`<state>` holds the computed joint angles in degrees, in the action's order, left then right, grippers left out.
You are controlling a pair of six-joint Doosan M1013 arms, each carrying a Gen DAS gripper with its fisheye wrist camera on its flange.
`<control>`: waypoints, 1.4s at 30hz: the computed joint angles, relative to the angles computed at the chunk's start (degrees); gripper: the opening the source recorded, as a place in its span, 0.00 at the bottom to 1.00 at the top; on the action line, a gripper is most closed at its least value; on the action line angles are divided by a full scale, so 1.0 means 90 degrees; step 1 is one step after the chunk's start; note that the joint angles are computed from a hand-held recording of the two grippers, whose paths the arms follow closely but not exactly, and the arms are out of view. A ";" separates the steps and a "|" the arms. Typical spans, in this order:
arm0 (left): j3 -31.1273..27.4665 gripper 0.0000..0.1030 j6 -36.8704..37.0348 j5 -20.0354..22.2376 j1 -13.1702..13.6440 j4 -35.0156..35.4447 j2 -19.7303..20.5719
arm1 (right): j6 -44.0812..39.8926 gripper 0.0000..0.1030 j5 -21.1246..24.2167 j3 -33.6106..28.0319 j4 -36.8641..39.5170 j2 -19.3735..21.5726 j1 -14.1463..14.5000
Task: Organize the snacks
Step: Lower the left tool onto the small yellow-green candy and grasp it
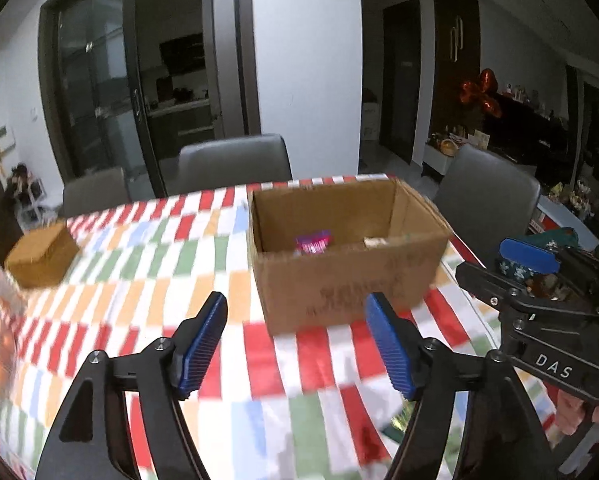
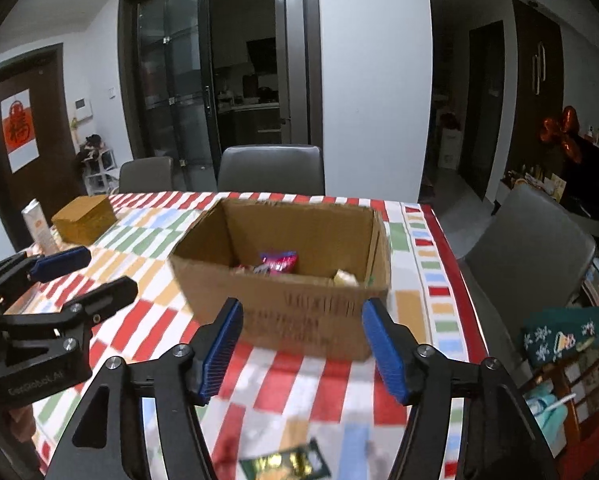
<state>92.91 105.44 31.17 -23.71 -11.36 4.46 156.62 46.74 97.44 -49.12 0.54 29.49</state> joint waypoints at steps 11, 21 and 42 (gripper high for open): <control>0.1019 0.71 -0.0135 0.0192 -0.0008 -0.0175 -0.0659 | 0.0409 0.63 0.0189 0.0647 0.0199 -0.0306 0.0591; 0.1654 0.71 0.0291 0.0333 0.0008 -0.0590 -0.0881 | 0.0685 0.63 0.0593 0.1008 0.0519 -0.0351 0.0957; 0.2188 0.62 0.1466 0.0600 0.0071 -0.1639 -0.0810 | 0.1283 0.63 0.0731 0.1505 0.0697 -0.0384 0.1344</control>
<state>112.60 118.64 36.57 -23.07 -26.11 -2.83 168.17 53.32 110.98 -42.85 -2.91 41.58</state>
